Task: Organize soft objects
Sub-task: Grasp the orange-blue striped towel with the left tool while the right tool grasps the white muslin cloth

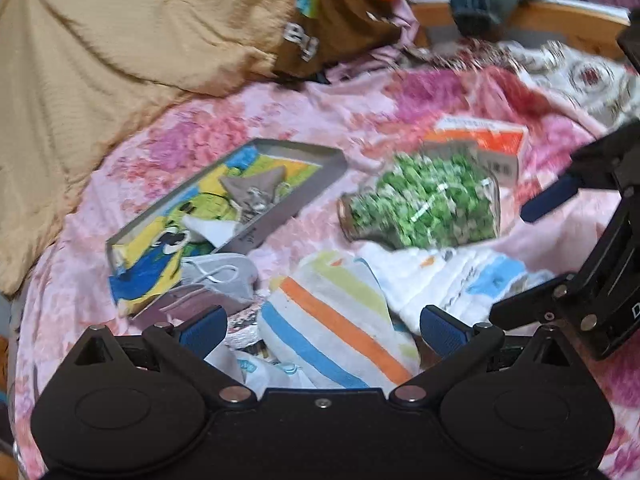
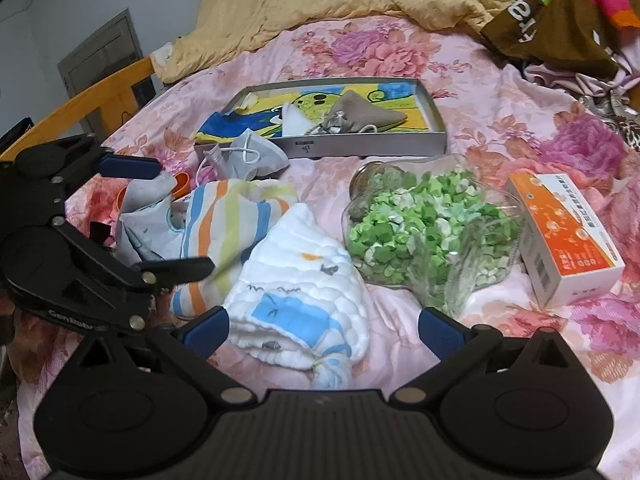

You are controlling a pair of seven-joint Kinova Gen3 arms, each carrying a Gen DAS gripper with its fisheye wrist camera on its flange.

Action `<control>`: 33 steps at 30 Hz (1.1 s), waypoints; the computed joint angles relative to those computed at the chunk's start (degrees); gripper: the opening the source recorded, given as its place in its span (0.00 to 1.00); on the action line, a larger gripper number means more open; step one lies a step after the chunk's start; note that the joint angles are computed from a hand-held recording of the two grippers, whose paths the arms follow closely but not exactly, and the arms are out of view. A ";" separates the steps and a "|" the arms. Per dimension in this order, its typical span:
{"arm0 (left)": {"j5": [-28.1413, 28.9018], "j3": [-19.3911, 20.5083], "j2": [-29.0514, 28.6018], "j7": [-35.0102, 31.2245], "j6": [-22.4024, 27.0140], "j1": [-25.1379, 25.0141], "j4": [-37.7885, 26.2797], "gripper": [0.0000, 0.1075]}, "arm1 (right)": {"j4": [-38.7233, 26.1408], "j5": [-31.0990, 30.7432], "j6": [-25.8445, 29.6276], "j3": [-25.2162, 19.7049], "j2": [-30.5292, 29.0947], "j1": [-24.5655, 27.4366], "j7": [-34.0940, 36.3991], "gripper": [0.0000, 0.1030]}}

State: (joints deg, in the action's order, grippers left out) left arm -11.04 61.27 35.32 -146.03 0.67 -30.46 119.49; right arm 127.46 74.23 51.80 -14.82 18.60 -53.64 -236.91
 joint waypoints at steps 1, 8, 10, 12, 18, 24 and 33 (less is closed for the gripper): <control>-0.31 -0.72 0.00 -0.26 1.32 0.90 -0.88 0.95 | -0.01 0.39 -0.16 0.11 0.13 0.15 0.05 1.00; 2.94 -9.02 -0.77 -4.01 8.30 9.38 -6.56 0.88 | -0.68 1.98 -2.47 0.68 1.17 2.24 2.83 1.00; 4.53 -10.09 -0.37 -4.88 9.44 10.29 -7.71 0.84 | -0.94 2.11 -3.12 0.94 1.46 2.62 3.85 1.00; 6.35 -10.18 0.22 -5.89 10.44 10.29 -8.62 0.81 | -1.11 2.41 -3.48 1.23 1.73 2.80 4.01 0.99; 11.48 -9.57 1.19 -9.49 11.26 9.71 -9.51 0.61 | -0.62 4.96 -4.70 1.45 2.16 3.69 2.40 0.88; 16.11 -9.26 1.10 -13.40 10.10 9.21 -8.47 0.35 | -0.80 5.11 -5.42 1.38 2.32 4.05 2.88 0.70; 23.57 -8.88 0.26 -14.45 11.13 7.78 -8.03 0.21 | -1.45 3.38 -7.40 1.68 2.38 4.44 6.44 0.34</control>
